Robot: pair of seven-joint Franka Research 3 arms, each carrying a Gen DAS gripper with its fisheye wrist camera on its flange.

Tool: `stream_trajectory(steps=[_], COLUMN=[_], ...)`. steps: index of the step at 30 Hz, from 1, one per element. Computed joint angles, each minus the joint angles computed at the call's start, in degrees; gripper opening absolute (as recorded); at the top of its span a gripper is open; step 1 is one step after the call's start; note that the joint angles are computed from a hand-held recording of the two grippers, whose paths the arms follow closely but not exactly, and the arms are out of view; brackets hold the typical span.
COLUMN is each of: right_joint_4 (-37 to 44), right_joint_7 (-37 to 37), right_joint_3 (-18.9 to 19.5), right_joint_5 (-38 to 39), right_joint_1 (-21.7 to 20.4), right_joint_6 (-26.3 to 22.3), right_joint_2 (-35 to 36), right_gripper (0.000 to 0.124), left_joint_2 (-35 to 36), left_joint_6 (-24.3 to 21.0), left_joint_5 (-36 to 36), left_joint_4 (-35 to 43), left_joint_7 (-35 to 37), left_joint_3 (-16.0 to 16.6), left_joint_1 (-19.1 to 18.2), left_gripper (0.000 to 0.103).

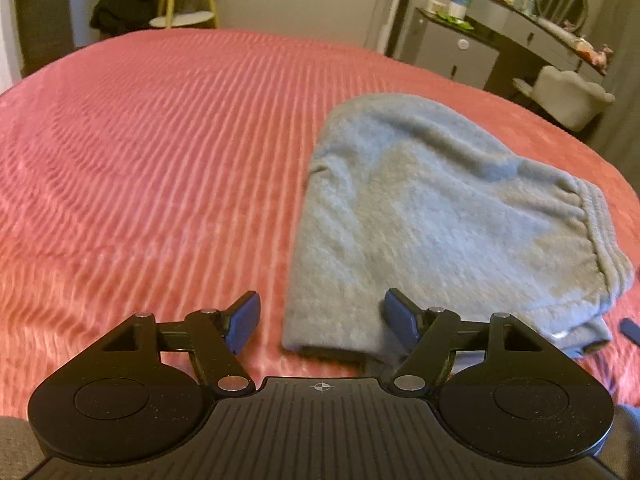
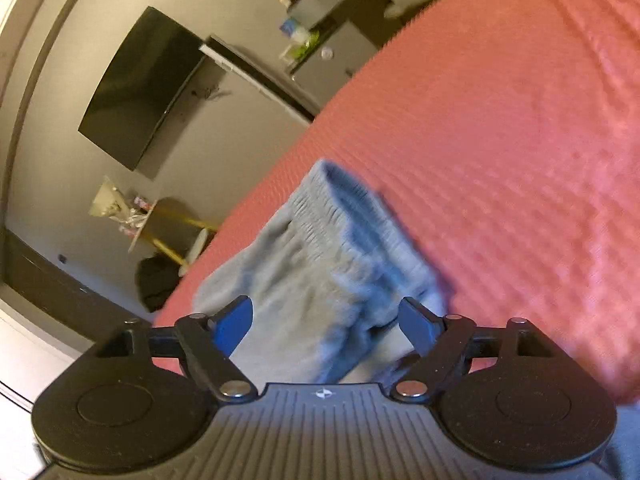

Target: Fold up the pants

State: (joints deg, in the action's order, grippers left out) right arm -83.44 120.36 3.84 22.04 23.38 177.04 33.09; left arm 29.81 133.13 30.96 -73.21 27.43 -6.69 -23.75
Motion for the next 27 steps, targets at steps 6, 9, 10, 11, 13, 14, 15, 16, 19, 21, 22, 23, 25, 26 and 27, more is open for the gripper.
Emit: stream_trajectory(steps=[6, 9, 10, 11, 13, 14, 15, 16, 19, 21, 22, 23, 25, 26, 27], right_joint_4=[6.57, 14.38, 16.99, 19.23, 22.37, 23.13, 21.88, 19.89, 14.5, 12.74, 12.76, 12.7, 12.13, 10.17, 8.62], right_joint_7=[-1.09, 0.05, 0.62, 1.45, 4.5, 7.87, 7.48, 6.78, 1.78, 5.67, 9.45, 11.86, 12.72, 11.67, 11.38], right_joint_3=[5.16, 4.83, 4.47, 3.71, 0.25, -2.0, -3.09, -2.19, 1.91, -1.45, -5.0, -6.56, -4.89, -3.0, -2.08], right_joint_5=[5.01, 4.78, 4.42, 3.79, 1.31, -2.21, -2.43, -2.48, -1.36, -0.26, -0.93, -1.94, -2.73, -2.35, -2.17], right_joint_1=[-4.3, -4.04, -3.75, -3.19, -0.89, 0.35, 1.02, 0.71, -1.14, 0.78, 2.66, 3.32, 1.88, 0.81, 0.4], right_joint_6=[-5.89, -9.74, -11.05, -11.97, -13.13, -14.08, -13.61, -11.15, -2.38, -2.64, -6.16, -9.65, -13.96, -12.72, -11.71], right_joint_2=[4.59, 9.61, 11.27, 12.66, 14.5, 14.83, 14.18, 13.25, 10.45, 8.97, 8.44, 7.87, 6.71, 5.49, 4.42], right_gripper=[0.082, 0.085, 0.087, 0.087, 0.062, 0.044, 0.043, 0.041, 0.04, 0.042, 0.047, 0.051, 0.056, 0.065, 0.071], left_joint_2=[1.83, 4.13, 5.09, 5.87, 6.33, 5.87, 5.82, 5.96, 6.67, 7.79, 7.96, 8.12, 7.92, 8.0, 8.04], left_joint_6=[-0.84, -3.87, -5.35, -6.36, -6.71, -6.17, -6.17, -6.27, -7.45, -9.58, -9.71, -9.89, -9.54, -9.53, -9.56], left_joint_5=[-1.41, -0.8, -0.87, -1.21, -2.59, -2.96, -3.25, -3.42, -4.84, -4.77, -4.81, -4.93, -5.33, -5.48, -5.54], left_joint_4=[2.03, 5.37, 6.87, 8.06, 8.68, 7.81, 7.7, 7.88, 8.89, 10.78, 11.0, 11.31, 10.9, 11.03, 11.1], left_joint_7=[7.74, 10.65, 11.21, 11.65, 11.97, 11.83, 11.98, 12.21, 14.17, 15.06, 15.01, 14.92, 14.59, 14.57, 14.55], left_joint_3=[-1.35, -0.68, -0.44, -0.32, -0.5, -0.52, -0.55, -0.53, -1.07, -0.64, -0.47, -0.36, -0.33, -0.33, -0.3], left_joint_1=[-0.31, -1.59, -1.97, -2.11, -1.87, -1.75, -1.7, -1.71, -1.41, -1.99, -2.08, -2.11, -1.91, -1.84, -1.84], left_gripper=[0.078, 0.079, 0.08, 0.081, 0.081, 0.081, 0.081, 0.081, 0.081, 0.083, 0.083, 0.083, 0.083, 0.083, 0.083])
